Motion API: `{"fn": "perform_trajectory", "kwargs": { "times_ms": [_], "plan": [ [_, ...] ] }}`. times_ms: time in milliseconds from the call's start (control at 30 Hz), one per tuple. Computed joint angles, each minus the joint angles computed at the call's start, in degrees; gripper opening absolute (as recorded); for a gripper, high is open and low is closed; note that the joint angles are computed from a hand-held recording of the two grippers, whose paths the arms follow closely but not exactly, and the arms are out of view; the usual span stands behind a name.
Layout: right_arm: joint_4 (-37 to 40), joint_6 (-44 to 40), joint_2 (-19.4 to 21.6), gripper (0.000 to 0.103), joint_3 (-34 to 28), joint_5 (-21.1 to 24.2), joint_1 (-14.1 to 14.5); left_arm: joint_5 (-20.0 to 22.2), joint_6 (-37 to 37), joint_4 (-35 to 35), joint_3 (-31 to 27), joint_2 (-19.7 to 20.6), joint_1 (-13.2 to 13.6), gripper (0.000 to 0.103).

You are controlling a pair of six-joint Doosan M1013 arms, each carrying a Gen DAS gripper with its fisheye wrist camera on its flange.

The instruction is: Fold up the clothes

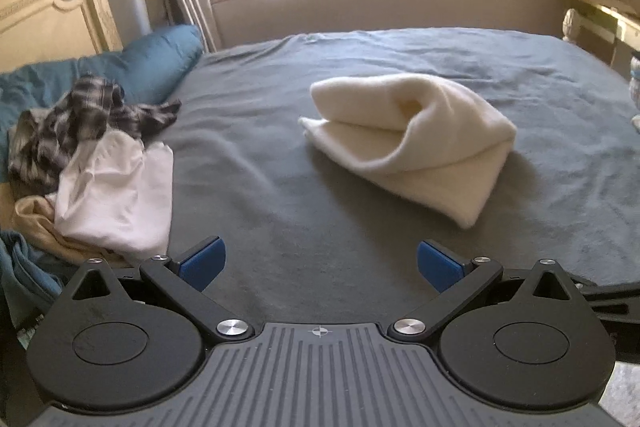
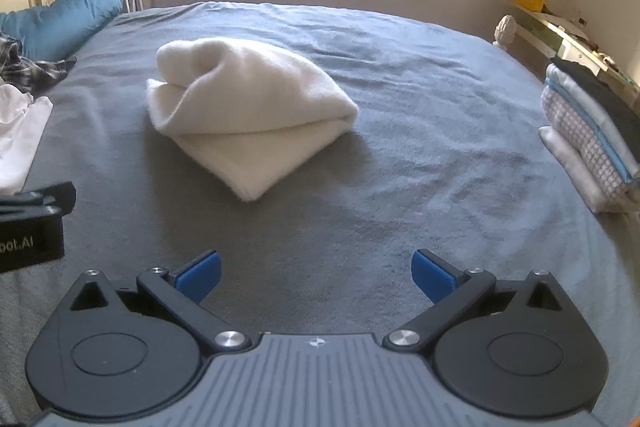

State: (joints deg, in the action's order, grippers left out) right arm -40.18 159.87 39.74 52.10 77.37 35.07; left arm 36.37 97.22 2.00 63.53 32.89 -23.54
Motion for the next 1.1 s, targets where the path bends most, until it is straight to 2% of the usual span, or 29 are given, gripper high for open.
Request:
{"fn": "perform_trajectory", "kwargs": {
  "times_ms": [267, 1100],
  "plan": [
    [0.0, 0.13, 0.69, 0.103, -1.19, 1.75, 0.1, 0.5, -0.79, 0.01, 0.14, 0.29, 0.37, 0.103],
    [0.29, -2.17, 1.72, 0.103, -3.38, 2.11, 0.4, 1.91, -1.03, -1.58, -0.19, 0.21, 0.93, 0.103]
  ]
}}
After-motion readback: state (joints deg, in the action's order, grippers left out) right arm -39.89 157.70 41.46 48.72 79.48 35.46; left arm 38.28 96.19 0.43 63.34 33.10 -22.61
